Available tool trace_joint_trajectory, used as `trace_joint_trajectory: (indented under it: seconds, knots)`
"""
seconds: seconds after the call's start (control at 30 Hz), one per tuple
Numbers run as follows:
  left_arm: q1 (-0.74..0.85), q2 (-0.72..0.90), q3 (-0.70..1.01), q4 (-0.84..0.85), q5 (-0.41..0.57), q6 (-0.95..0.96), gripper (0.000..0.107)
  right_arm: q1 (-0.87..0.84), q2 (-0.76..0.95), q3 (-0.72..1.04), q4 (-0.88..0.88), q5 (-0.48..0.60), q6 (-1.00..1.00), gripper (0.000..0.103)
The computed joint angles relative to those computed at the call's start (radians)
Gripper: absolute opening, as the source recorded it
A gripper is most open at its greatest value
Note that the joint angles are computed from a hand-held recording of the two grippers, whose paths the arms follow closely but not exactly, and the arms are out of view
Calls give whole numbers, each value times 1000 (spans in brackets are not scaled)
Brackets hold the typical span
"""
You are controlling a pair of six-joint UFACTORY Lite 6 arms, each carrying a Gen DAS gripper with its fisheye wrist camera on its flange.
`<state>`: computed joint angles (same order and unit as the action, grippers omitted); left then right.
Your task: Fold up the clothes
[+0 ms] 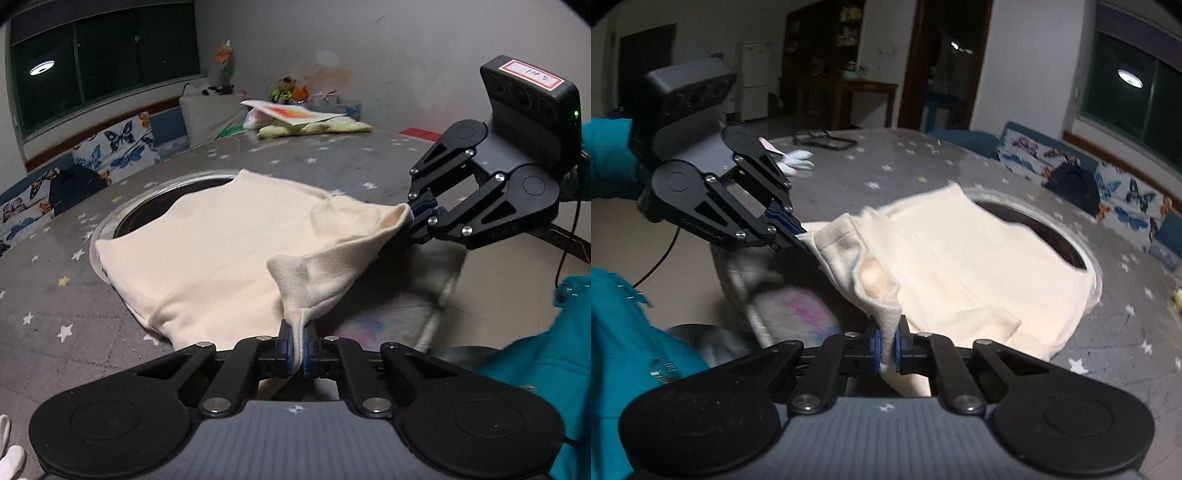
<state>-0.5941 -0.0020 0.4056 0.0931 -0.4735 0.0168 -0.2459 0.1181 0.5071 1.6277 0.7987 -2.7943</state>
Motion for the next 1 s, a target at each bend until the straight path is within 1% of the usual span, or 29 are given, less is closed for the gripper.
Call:
trace_joint_trajectory:
  seconds: [0.13,0.17,0.2,0.27,0.3,0.37,0.43,0.53,0.63,0.67,0.7,0.77,0.83,0.87,0.9,0.93,0.97,1.0]
  knots:
    - [-18,-273,-115,288,135,-293,5,-110,-207,-55,-307,76,214,6]
    - [-21,-308,-116,325,163,-336,5,-144,-263,-57,-391,112,288,6]
    - [-22,-333,-109,355,188,-373,5,-158,-285,-48,-433,132,334,6]
    - [-26,-377,-95,424,237,-456,5,-160,-308,-6,-472,154,409,6]
    - [-9,-365,-71,429,239,-453,5,-151,-307,20,-475,156,436,6]
    - [26,-319,-12,380,228,-386,5,-107,-277,74,-436,134,454,6]
    - [63,-241,70,279,215,-253,5,-47,-194,175,-380,96,467,6]
    - [134,-76,231,237,203,-176,5,54,-14,374,-317,11,494,6]
    - [188,131,414,135,198,-58,5,140,161,560,-285,-73,523,6]
    - [202,194,470,109,203,-31,5,170,232,626,-263,-109,524,6]
    - [213,266,532,48,207,30,5,196,303,696,-248,-141,531,6]
    - [230,400,659,-28,236,91,5,236,430,817,-223,-188,551,6]
    - [250,529,789,-26,280,59,6,266,536,910,-199,-235,573,7]
    - [255,582,842,-37,302,58,6,280,607,967,-184,-260,584,8]
    - [255,637,899,-88,327,99,6,292,659,1010,-181,-285,604,11]
    - [255,679,941,-176,346,176,8,301,693,1033,-168,-307,609,14]
    - [256,697,953,-221,352,212,10,310,732,1053,-140,-336,599,17]
    - [259,703,950,-225,347,206,13,313,752,1061,-124,-351,591,21]
